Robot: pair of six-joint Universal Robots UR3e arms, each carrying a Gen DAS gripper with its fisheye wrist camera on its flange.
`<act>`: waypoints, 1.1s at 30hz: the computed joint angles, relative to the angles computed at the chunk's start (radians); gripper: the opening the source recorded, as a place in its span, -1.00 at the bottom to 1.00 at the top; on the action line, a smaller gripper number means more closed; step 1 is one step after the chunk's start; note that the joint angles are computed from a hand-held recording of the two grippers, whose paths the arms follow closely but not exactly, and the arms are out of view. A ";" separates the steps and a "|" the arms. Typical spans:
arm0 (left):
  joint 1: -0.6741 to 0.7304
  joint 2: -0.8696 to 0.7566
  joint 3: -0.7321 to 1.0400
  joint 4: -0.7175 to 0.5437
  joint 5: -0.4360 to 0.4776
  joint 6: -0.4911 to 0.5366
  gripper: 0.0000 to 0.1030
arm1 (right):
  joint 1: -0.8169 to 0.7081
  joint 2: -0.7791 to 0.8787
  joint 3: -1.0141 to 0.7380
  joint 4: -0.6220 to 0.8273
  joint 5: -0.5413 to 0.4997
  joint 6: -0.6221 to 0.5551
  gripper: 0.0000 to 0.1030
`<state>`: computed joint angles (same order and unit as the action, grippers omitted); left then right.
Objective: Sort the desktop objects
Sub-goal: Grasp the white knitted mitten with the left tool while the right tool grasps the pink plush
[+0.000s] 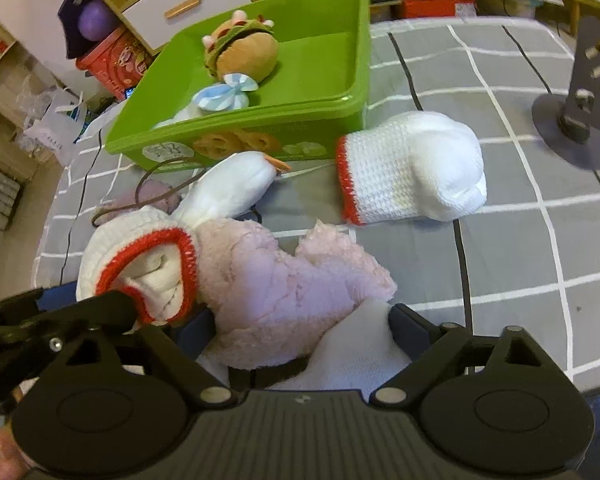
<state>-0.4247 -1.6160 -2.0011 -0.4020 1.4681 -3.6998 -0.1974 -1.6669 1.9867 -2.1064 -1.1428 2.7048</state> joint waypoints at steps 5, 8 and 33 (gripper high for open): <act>-0.030 0.001 0.025 -0.028 0.031 0.004 0.59 | 0.006 -0.052 0.011 0.011 0.005 -0.043 0.20; -0.036 0.011 0.028 -0.040 0.041 -0.006 0.54 | -0.003 -0.083 0.009 0.035 0.016 -0.048 -0.06; -0.008 0.141 -0.033 -0.094 0.082 -0.039 0.52 | 0.023 -0.096 -0.003 0.064 0.010 -0.039 0.53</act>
<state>-0.4330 -1.4745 -2.0342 -0.4963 1.5505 -3.7386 -0.1748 -1.7626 1.9834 -2.0422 -1.1326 2.6656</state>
